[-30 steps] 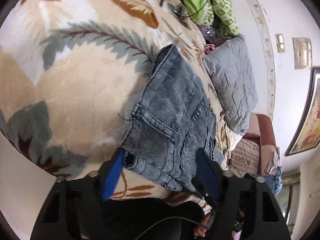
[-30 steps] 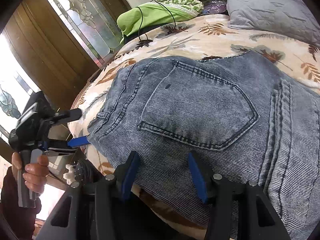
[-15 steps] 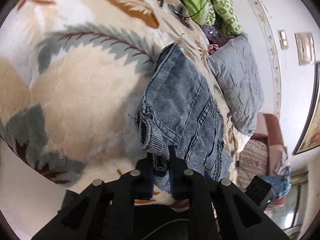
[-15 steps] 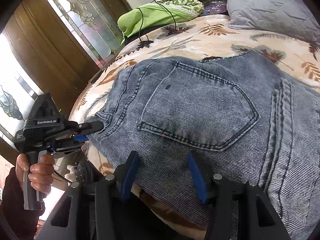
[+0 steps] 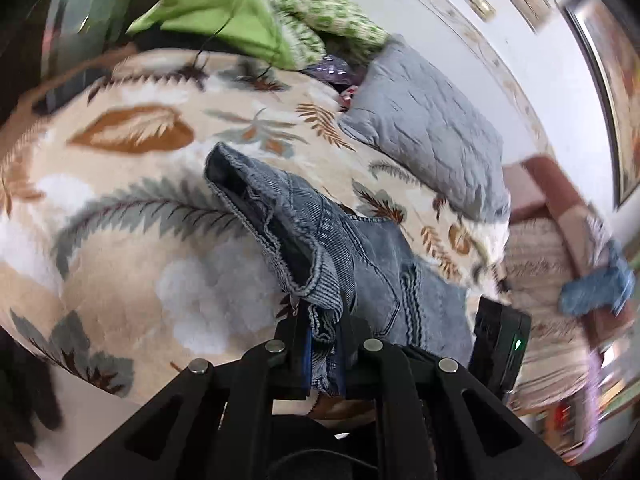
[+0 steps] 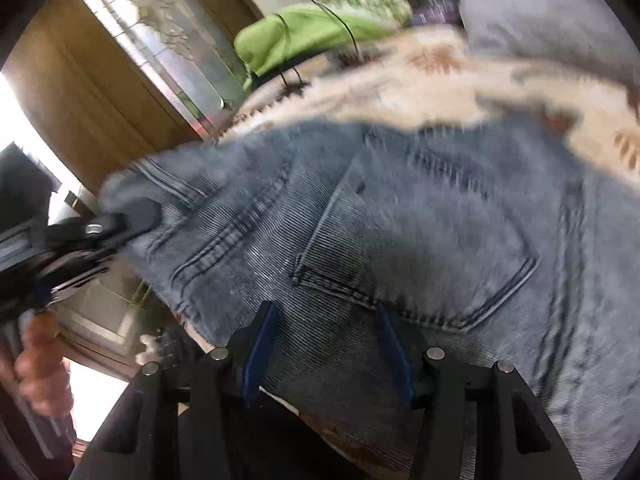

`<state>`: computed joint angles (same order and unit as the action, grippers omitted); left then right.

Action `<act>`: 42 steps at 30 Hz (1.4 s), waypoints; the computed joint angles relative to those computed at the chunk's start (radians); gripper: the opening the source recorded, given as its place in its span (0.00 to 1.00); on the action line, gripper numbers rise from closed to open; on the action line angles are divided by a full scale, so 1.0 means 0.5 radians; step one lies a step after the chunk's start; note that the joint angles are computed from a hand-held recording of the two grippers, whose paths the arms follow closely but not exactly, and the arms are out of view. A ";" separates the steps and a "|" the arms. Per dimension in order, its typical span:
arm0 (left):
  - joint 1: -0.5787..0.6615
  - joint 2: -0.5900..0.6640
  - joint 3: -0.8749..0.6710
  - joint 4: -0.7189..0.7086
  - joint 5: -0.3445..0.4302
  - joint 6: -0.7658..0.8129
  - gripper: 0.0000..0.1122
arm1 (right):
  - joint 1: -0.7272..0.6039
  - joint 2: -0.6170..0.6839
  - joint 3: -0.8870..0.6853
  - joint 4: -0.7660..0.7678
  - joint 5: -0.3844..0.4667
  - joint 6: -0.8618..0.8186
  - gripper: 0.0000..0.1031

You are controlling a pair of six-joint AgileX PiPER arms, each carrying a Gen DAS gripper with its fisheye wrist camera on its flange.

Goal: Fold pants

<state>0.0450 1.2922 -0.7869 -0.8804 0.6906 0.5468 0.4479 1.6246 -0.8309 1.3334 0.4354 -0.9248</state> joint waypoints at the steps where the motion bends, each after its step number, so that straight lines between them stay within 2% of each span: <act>1: -0.056 -0.028 -0.013 0.061 -0.025 -0.058 0.08 | -0.008 -0.014 0.009 0.021 0.014 -0.020 0.54; 7: -0.406 -0.140 -0.190 0.442 -0.054 -0.457 0.07 | -0.189 -0.130 0.145 0.418 0.250 -0.405 0.54; 10: -0.682 -0.112 -0.325 0.741 -0.093 -0.760 0.07 | -0.360 -0.142 0.218 0.564 0.462 -0.557 0.54; 13: -0.977 0.000 -0.504 1.037 -0.109 -1.060 0.07 | -0.558 -0.140 0.299 0.645 0.675 -0.676 0.54; 20: -1.483 0.340 -0.926 1.391 -0.053 -1.391 0.08 | -1.133 -0.255 0.507 0.582 1.074 -0.867 0.54; 26: -1.707 0.863 -1.368 1.260 0.077 -1.288 0.08 | -1.617 -0.357 0.682 0.454 1.230 -1.101 0.54; 29: -1.759 1.158 -1.559 1.143 0.161 -1.226 0.08 | -1.816 -0.232 0.771 0.402 1.235 -1.235 0.54; 33: -1.822 1.432 -1.758 1.106 0.262 -1.224 0.08 | -2.033 0.002 0.873 0.357 1.231 -1.427 0.52; 37: -1.781 1.437 -1.747 0.956 0.329 -1.116 0.11 | -2.139 -0.059 0.931 0.240 1.225 -1.564 0.50; 40: -1.707 1.345 -1.703 0.800 0.340 -0.987 0.18 | -2.440 -0.102 0.906 -0.061 1.312 -1.538 0.52; 42: -1.728 1.255 -1.679 0.860 0.292 -1.004 0.24 | -2.671 -0.071 0.847 -0.208 1.404 -1.504 0.52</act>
<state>-0.8188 1.9197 -1.6262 -0.4503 0.8365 0.0448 -0.8877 1.5893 -0.4074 1.2296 1.1375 -1.6767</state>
